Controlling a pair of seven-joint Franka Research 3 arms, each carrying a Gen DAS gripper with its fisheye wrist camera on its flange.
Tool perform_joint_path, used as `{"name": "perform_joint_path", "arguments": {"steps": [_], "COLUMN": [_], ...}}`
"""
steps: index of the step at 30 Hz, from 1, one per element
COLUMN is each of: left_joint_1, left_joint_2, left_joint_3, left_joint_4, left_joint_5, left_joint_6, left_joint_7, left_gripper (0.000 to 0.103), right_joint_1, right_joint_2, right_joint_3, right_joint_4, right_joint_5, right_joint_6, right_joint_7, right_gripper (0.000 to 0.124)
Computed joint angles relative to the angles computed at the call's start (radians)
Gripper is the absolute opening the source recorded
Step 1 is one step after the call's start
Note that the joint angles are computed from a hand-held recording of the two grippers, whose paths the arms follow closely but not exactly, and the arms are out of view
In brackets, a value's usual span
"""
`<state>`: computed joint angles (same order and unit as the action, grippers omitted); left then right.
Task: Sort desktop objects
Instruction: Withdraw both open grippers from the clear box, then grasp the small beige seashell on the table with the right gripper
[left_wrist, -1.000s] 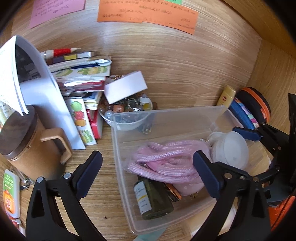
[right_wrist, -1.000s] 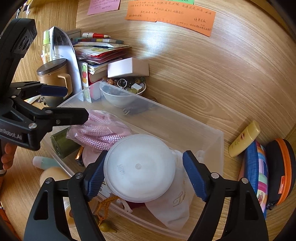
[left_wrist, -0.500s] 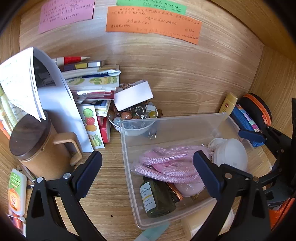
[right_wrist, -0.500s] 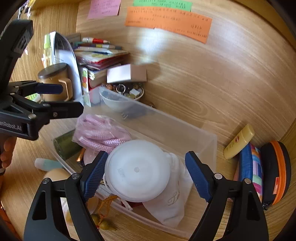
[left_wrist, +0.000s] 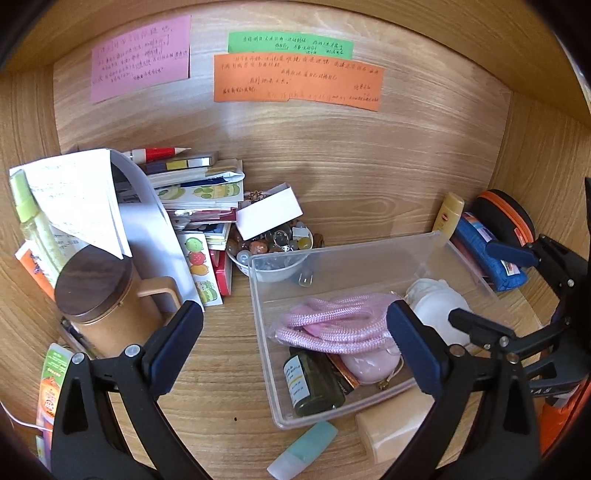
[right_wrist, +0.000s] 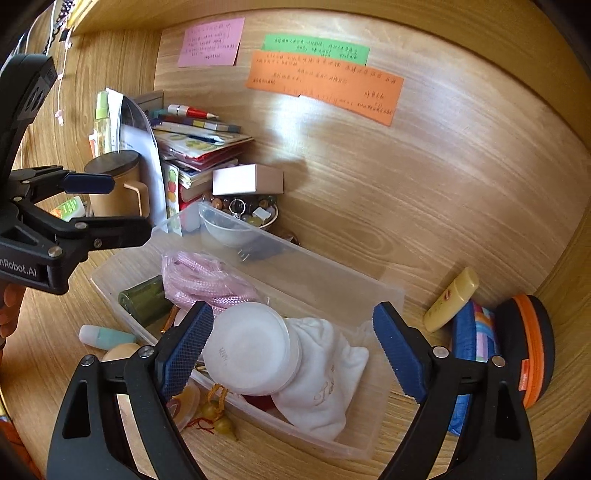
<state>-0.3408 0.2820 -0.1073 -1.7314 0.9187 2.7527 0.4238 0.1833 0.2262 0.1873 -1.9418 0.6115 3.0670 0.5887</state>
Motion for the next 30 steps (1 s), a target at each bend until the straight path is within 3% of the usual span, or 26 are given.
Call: {"name": "perform_joint_path", "arguments": {"steps": [10, 17, 30], "left_joint_1": [-0.015, -0.013, -0.027], "left_joint_2": [-0.067, -0.112, -0.142], "left_joint_3": [-0.02, -0.049, -0.104], "left_joint_4": [-0.067, -0.123, -0.208], "left_joint_5": [0.084, 0.133, 0.132], "left_joint_6": [-0.036, -0.067, -0.086], "left_joint_7": [-0.052, -0.114, -0.167], "left_gripper": [0.101, 0.101, 0.101], "right_joint_1": [-0.017, 0.014, 0.131], "right_joint_2": [-0.079, -0.15, -0.264], "right_joint_3": [0.01, -0.029, -0.1], "right_joint_4": [-0.075, -0.169, -0.312], "right_joint_5": [0.119, 0.196, 0.555], "right_joint_6": [0.016, 0.053, 0.078], "right_joint_7": [-0.057, -0.104, -0.402], "right_gripper": [0.092, 0.093, 0.093]}}
